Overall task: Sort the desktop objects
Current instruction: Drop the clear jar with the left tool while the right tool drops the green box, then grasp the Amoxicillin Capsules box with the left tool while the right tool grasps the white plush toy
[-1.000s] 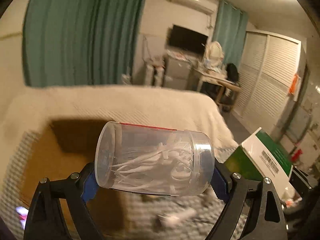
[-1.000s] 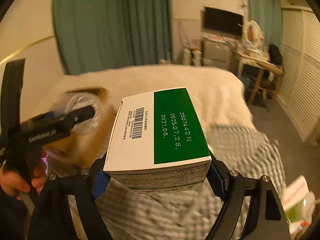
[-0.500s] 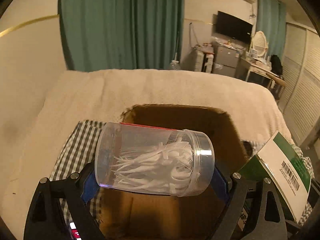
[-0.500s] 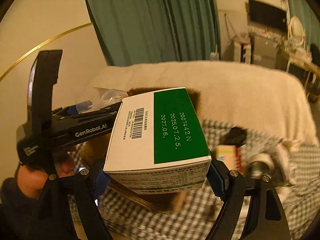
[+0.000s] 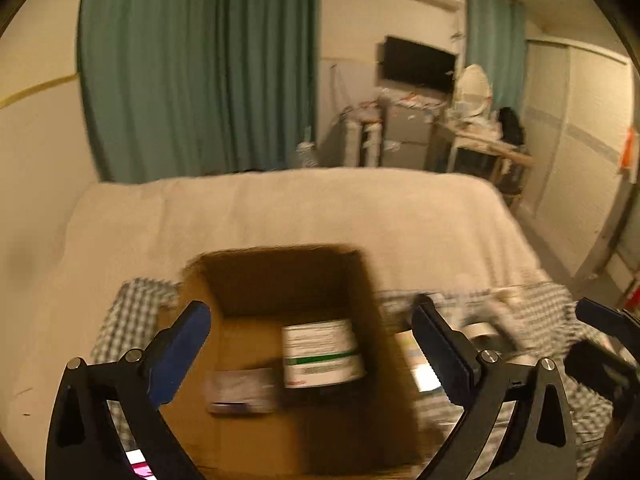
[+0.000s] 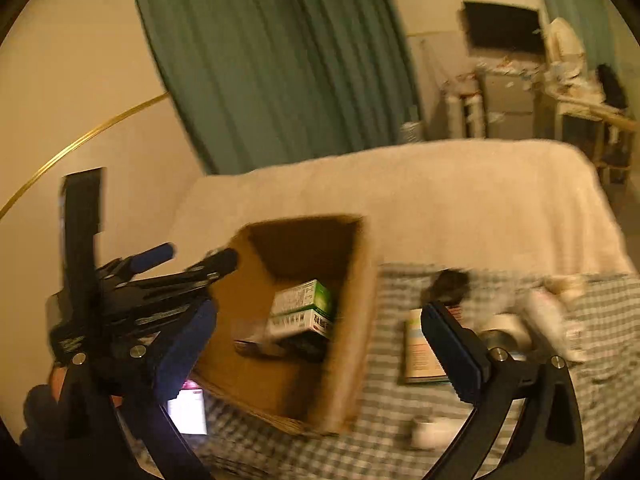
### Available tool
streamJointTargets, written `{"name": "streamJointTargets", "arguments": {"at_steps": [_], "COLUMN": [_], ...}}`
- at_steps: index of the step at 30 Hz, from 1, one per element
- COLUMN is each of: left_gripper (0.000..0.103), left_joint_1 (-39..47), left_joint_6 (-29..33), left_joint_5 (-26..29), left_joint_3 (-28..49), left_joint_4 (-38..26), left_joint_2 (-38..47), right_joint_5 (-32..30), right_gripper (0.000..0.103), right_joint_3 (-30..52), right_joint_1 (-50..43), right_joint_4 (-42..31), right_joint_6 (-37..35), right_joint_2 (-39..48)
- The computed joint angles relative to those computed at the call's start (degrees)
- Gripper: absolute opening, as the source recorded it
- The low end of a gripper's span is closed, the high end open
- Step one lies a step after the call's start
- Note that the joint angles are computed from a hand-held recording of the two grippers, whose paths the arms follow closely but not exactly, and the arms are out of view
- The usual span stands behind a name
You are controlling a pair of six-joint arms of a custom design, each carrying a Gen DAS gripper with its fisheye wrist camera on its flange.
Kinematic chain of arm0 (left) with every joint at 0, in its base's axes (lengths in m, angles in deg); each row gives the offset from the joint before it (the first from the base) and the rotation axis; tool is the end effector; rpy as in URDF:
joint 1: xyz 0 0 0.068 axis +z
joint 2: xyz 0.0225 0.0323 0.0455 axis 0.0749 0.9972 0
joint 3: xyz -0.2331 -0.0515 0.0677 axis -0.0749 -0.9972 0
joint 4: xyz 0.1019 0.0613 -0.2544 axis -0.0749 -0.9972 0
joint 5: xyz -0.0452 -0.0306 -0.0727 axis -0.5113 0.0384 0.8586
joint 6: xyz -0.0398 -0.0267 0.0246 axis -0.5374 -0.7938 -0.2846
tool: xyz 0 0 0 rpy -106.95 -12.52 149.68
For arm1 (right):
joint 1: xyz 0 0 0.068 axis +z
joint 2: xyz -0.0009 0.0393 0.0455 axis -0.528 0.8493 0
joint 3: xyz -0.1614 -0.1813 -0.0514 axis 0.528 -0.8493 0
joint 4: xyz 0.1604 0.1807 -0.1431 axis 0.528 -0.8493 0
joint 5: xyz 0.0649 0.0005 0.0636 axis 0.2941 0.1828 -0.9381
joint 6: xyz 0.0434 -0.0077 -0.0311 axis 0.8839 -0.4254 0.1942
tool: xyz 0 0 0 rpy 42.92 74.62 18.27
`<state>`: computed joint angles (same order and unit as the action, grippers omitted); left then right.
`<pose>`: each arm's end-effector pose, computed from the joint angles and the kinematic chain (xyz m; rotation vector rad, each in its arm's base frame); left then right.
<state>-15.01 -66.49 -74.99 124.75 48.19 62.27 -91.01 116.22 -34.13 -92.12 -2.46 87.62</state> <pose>0.3136 -0.0979 0.2488 -0.1105 2.1985 0.0234 0.3064 0.0085 0.2585 -0.4288 2.1897 0.6040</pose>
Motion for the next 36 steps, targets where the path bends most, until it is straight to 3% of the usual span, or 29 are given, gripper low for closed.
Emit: {"name": "streamJointTargets", "arguments": {"at_steps": [5, 11, 17, 19, 21, 26, 36], "left_gripper": [0.103, 0.103, 0.103, 0.103, 0.103, 0.103, 0.103], "left_joint_1": [-10.97, -18.32, -20.26, -21.77, -23.05, -21.54, -16.77], "left_joint_6": [-5.41, -14.29, -19.74, -20.07, -15.9, -16.26, -17.48], "left_joint_5": [-3.78, -6.4, -7.29, -12.9, -17.25, -12.9, -11.16], "left_joint_3": [5.38, 12.06, 17.59, 21.53, 24.03, 25.59, 31.7], "left_joint_4": [-2.18, -2.64, -0.47, -1.74, -0.27, 4.1, 5.04], "left_joint_2": [4.29, 18.67, 34.29, 40.28, 44.11, 48.48, 57.09], "right_joint_5": [-2.7, -6.94, -8.19, -7.56, -6.99, -3.07, 4.31], "right_gripper": [0.102, 0.102, 0.103, 0.103, 0.103, 0.102, 0.102], "right_joint_3": [4.17, 8.07, 6.51, 5.94, 5.38, 7.29, 6.41], "right_joint_1": [-12.95, -28.17, -36.89, -37.86, -38.32, -34.11, -25.95], "right_joint_4": [-6.72, -12.01, -8.15, -5.72, -2.29, 3.35, 13.0], "right_joint_6": [-6.65, -15.55, -23.84, -24.69, -25.11, -22.75, -19.78], "right_joint_2": [-2.01, 1.79, 11.09, 15.01, 19.94, 30.53, 37.19]}}
